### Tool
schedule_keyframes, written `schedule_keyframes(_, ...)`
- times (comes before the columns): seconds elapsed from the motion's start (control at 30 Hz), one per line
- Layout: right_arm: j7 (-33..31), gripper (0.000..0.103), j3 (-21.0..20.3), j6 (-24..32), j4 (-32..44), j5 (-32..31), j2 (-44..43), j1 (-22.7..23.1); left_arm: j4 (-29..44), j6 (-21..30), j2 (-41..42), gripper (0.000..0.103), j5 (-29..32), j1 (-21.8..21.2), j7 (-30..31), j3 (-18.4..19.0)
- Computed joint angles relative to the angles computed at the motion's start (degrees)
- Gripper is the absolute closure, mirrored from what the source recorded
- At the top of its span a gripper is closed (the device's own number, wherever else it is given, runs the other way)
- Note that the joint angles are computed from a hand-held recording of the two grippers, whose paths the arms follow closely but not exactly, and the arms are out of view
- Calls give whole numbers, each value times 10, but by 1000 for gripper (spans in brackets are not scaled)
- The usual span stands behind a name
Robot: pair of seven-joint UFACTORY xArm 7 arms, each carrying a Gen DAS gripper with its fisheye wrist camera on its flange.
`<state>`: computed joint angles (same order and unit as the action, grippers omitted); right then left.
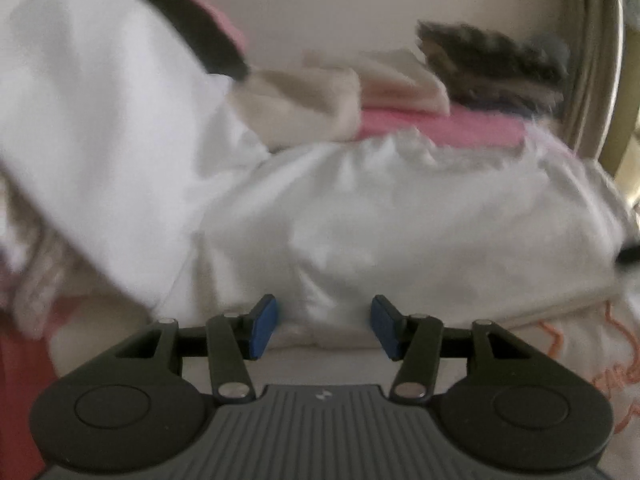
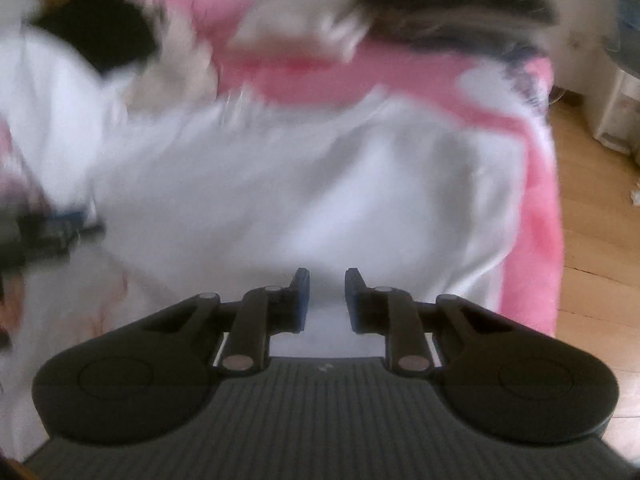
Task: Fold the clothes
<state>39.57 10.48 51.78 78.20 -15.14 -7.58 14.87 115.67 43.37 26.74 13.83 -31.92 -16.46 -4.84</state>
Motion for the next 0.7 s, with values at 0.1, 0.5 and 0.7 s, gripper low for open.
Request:
schedule_keyframes(0.1,34,84,12,23,21,-42,18,6,-19,-16,-14,50,-5,10,-11,2)
schedule_keyframes(0.5,76,84,8,42,47,-85,38,30,-12,-30,-8,41,-6,18,-27,11)
schedule_keyframes(0.7,91,83,8,26,31,-87,29,30,45,-34,24,42,8,16,-26,12)
